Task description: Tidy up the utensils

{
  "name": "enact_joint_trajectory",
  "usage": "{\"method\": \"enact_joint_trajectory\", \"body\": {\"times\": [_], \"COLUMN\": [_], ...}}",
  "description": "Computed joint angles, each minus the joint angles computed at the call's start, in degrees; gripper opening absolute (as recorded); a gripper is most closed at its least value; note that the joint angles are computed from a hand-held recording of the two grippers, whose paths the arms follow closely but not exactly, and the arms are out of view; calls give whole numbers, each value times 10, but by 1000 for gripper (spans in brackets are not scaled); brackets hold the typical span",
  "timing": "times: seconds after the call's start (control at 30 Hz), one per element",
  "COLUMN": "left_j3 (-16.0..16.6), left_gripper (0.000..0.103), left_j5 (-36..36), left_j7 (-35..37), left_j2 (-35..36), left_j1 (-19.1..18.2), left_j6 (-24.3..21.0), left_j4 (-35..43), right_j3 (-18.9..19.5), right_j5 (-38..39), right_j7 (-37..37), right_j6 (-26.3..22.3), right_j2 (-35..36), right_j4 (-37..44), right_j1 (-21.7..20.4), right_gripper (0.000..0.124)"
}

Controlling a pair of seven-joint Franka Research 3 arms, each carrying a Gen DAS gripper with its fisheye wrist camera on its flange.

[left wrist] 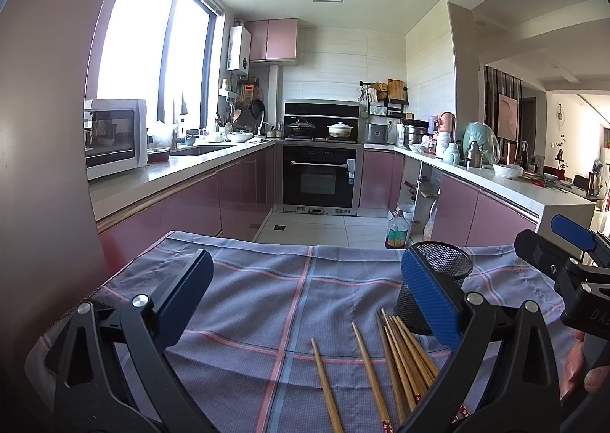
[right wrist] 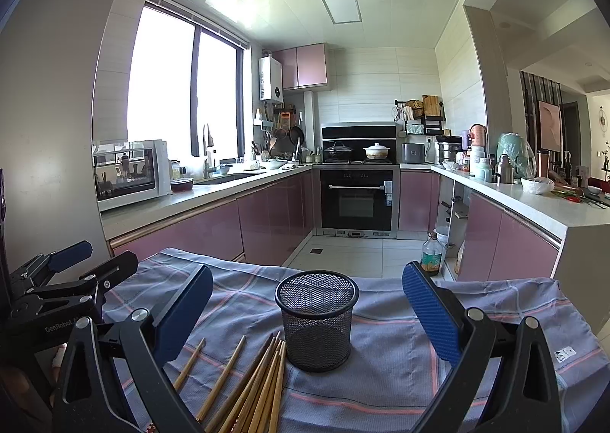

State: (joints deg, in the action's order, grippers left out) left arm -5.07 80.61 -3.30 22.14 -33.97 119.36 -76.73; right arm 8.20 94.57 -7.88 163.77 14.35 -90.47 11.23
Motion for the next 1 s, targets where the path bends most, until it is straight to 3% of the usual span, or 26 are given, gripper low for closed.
{"method": "enact_joint_trajectory", "body": {"times": [1.0], "left_j3": [-2], "left_gripper": [97], "left_j5": [-1], "left_j7": [-3], "left_j2": [-1], "left_j1": [-1], "left_j6": [1], "left_j4": [-4], "right_j3": [-1], "right_j5": [-9], "right_j7": [13], "right_j6": [-4], "right_j2": [0], "right_j4": [-5], "right_j1": [0], "right_gripper": [96]}}
